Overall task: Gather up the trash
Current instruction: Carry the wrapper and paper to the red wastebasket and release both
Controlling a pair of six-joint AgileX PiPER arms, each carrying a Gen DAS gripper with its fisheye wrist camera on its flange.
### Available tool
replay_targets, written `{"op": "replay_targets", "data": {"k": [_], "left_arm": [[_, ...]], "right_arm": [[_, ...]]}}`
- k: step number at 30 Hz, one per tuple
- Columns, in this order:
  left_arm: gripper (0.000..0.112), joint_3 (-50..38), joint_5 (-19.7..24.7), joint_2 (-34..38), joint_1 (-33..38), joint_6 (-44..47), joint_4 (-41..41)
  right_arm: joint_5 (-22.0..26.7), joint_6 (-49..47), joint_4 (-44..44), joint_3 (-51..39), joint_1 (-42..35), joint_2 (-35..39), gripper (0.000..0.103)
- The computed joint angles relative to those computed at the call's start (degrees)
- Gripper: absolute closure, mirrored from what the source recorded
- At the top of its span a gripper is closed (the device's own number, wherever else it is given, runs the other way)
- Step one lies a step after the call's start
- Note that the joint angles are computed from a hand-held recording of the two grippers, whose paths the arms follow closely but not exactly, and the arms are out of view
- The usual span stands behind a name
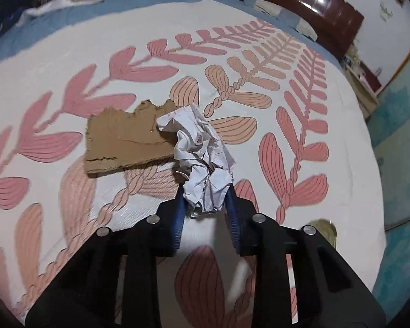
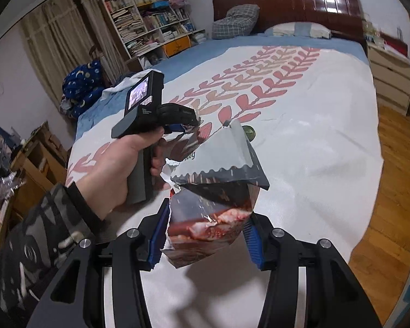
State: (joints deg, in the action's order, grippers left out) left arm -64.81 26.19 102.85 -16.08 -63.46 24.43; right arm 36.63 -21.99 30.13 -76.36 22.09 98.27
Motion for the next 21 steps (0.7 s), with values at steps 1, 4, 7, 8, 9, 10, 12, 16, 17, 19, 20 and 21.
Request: {"op": "replay_targets", "data": {"k": [1,4,7,8,9,10,12,16,17,19,20,21], "left_arm": [[0.086,0.09,1.15,-1.01,-1.18,-1.16,1.77],[0.087,1.07,4.84,-5.63,-5.74,-5.01,5.71],[0.087,0.64,13.49,-10.98,-14.45,-13.1,12.83],[0.087,0.12,16.95,-13.15,-18.5,-16.02,14.55],[0.087,-0.72,19.3,-14.18,-21.18,-17.53,15.38],[0.087,-2.22,22.49,-15.46,-25.52,-19.82,16.39],[0.087,-7.18,26.96,-15.73,-33.99,-22.13,16.99],[0.087,-21.93,30.01,-7.51,-46.18,-17.88,15.53],[0.087,-25.78,30.4,-4.77,-48.37,-15.83,14.73],[0.087,-35.38,31.35,2.39,-53.3,-10.67,12.06],[0.087,-39.99,31.1,6.31,-55.16,-8.0,9.88],[0.086,-44.42,31.42,10.23,-56.26,-4.85,6.71]], "right_arm": [[-0.51,0.0,-0.43,1.15,0.08,-1.1,0.054],[-0.93,0.59,-0.35,4.6,-0.75,-4.68,0.054],[-0.19,4.72,-3.63,8.48,-2.42,-10.56,0.054],[0.93,4.78,-3.48,10.21,-4.01,-13.38,0.054],[2.04,4.55,-3.6,11.46,-5.53,-15.68,0.054],[3.87,4.08,-4.2,13.69,-8.4,-19.99,0.054],[8.0,-0.16,-2.43,15.69,-14.18,-25.01,0.054],[20.02,-13.85,2.32,17.53,-37.06,-35.04,0.053],[22.71,-16.55,3.74,17.34,-42.79,-35.6,0.053],[27.5,-23.27,5.76,17.22,-54.25,-35.79,0.053],[29.02,-25.41,4.92,17.47,-59.98,-35.32,0.053],[30.79,-28.22,4.86,17.79,-65.71,-33.99,0.053]]}}
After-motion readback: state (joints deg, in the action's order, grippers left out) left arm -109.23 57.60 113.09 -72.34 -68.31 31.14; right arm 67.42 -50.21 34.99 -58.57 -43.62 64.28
